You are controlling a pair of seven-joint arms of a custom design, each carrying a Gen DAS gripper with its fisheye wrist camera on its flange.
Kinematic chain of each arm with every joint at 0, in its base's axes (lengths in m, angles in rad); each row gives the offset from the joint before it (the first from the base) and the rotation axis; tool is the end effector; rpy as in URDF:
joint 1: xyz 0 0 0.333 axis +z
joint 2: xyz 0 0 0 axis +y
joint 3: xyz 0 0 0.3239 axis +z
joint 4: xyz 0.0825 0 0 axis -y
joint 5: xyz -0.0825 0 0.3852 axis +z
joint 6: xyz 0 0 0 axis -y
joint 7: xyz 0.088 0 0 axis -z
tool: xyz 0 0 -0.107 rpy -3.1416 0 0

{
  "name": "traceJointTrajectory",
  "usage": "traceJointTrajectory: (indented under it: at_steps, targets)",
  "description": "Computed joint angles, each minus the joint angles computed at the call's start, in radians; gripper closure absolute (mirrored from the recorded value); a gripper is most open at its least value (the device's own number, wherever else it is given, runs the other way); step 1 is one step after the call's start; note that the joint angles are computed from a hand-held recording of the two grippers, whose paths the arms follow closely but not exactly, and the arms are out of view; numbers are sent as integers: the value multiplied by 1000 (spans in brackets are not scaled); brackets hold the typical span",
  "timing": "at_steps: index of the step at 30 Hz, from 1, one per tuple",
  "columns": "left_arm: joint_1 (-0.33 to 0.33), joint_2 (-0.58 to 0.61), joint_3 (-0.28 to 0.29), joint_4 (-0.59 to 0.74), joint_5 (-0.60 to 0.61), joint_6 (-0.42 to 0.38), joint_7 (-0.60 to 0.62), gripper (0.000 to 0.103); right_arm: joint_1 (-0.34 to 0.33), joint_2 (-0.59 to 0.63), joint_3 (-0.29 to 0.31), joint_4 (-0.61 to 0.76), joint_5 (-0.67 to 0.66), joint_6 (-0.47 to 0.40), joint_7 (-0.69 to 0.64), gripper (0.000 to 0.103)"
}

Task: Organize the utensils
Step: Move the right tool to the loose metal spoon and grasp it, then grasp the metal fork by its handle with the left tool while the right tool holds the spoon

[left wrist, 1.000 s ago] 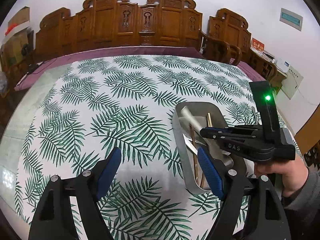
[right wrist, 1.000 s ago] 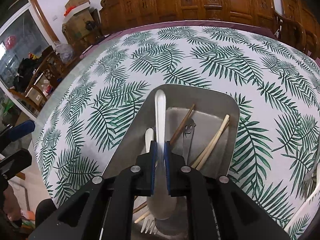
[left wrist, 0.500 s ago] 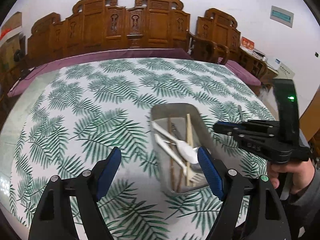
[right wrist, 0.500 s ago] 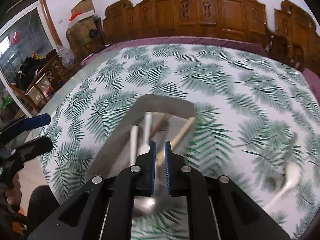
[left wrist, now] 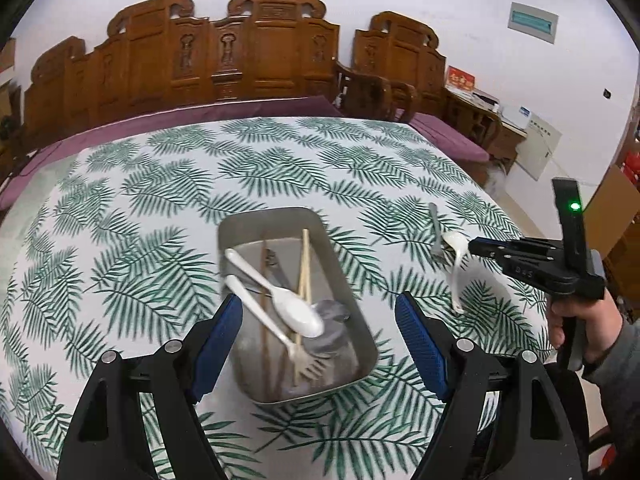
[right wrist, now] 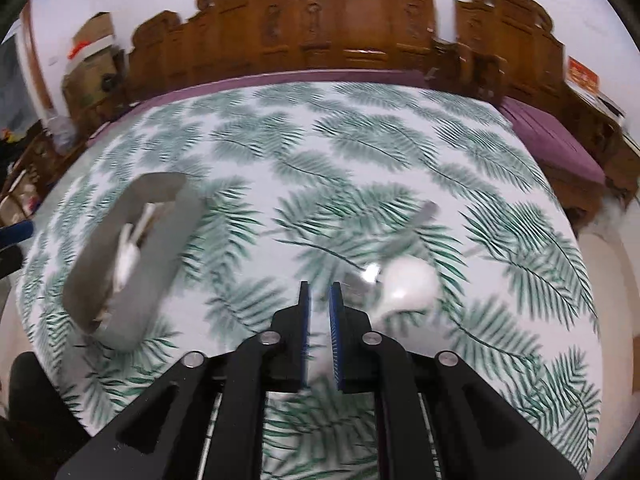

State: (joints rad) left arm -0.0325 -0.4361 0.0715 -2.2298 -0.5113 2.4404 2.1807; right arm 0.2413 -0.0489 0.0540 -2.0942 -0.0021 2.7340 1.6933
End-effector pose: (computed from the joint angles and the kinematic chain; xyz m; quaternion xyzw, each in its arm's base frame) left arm 0.4664 0.0230 0.6240 -0.5552 0.7389 -0.3421 0.1698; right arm 0.5575 0.1702 0.5312 -0.7213 0.6048 -0.1856 0.2819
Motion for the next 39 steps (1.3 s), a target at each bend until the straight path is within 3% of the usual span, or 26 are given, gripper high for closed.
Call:
traceJointTrajectory:
  at_steps: [1,5,11,15,23,25,29,39]
  targets:
    - [-3,-2,-2,-3,-2,0,0,28,-4,3,-2,-5,-7,3,12,77]
    - [-13,-10,-12,-15,-2,-1,-1,28,-19,21,-8,-19,-60,3,82,72]
    - [-26,-26,-20,-35,8,-7,-3,28,-26,62,-17,-13,-34,-5,162,71]
    - [-31,-29,-23,-42,17,-7,-9,28,-31,82,-17,-7,67,10,133,71]
    - [-36,-22,-31,-41,35,-2,-26,28,-21,129,-24,48,-19,-19,174,72]
    - [-39,-20,-32,-38,37,-2,-27,28,-23,130,-24,55,-29,-35,161,84]
    - [-47,-17,-40,-33,41,-2,-31,28,-34,112,-24,42,-6,-50,101,94]
    - [-84,50,-83,10,47,9,-44,28,-61,-9,-40,-49,164,-64,-128,99]
